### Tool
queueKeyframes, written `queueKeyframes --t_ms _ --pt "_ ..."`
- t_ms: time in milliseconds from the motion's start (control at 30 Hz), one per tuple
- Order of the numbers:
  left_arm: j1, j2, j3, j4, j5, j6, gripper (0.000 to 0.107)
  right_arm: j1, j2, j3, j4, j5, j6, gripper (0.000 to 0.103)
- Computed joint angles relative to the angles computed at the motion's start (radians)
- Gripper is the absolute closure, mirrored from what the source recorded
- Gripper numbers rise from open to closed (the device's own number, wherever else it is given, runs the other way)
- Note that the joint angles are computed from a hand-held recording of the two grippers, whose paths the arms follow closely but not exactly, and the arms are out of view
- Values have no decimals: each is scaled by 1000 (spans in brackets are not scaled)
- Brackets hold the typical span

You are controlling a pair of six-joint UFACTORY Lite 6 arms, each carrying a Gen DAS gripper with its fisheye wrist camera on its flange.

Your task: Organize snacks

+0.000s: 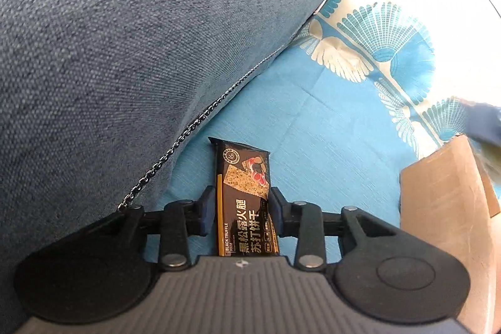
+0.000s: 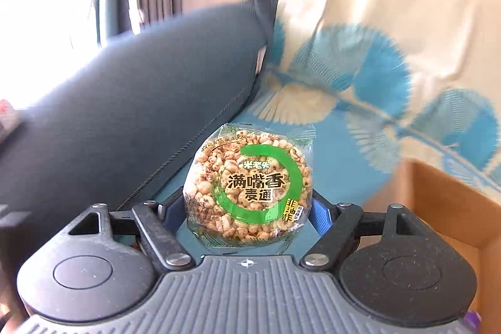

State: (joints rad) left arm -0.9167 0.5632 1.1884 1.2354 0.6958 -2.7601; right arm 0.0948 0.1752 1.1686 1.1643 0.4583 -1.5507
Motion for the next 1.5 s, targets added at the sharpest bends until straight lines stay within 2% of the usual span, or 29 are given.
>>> queueKeyframes --t_ms 67,200,300,400,500,567,633,667,733,833,900,967,1167,1267,1433,1467,1500 --pt "3 -11 -14 5 -14 6 70 -110 -168 -147 52 102 -73 24" --pt "6 -77 -40 -64 -45 118 86 -381 -441 -397 60 346 -172 24" --pt "11 -141 -68 -111 -109 286 90 -597 -541 -513 7 562 -214 24" --pt "10 -193 -101 -182 -158 475 91 -727 -626 -655 -38 664 -299 24" --pt "12 -248 -168 -197 -238 581 91 -730 -638 -769 -46 630 -374 24" --pt "5 -265 -202 -156 -268 560 90 -673 -644 -856 -8 525 -443 24" --pt "-13 -272 -229 -50 -256 421 78 -667 -641 -922 24 488 -531 24" --pt "-26 -273 -241 10 -240 335 65 -661 -634 -947 48 468 -582 24" --pt "-44 -256 -234 50 -210 262 61 -660 -627 -993 93 443 -678 24" --pt "-49 -206 -188 71 -190 234 57 -614 -555 -986 153 403 -714 24" --pt "-40 -168 -142 43 -173 282 41 -575 -533 -984 200 374 -740 24" --pt "-24 -153 -117 0 -168 339 30 -570 -538 -1001 217 369 -754 24" --pt "8 -86 -57 -15 -172 372 26 -521 -469 -976 283 304 -769 24" --pt "13 -3 47 -109 -138 516 25 -508 -400 -949 324 274 -796 24" --pt "8 147 248 -310 -25 807 25 -499 -322 -915 345 253 -801 24" --pt "5 170 281 -338 -2 854 26 -497 -313 -911 349 248 -802 24" --pt "0 183 299 -349 12 883 33 -494 -301 -907 353 244 -805 24"
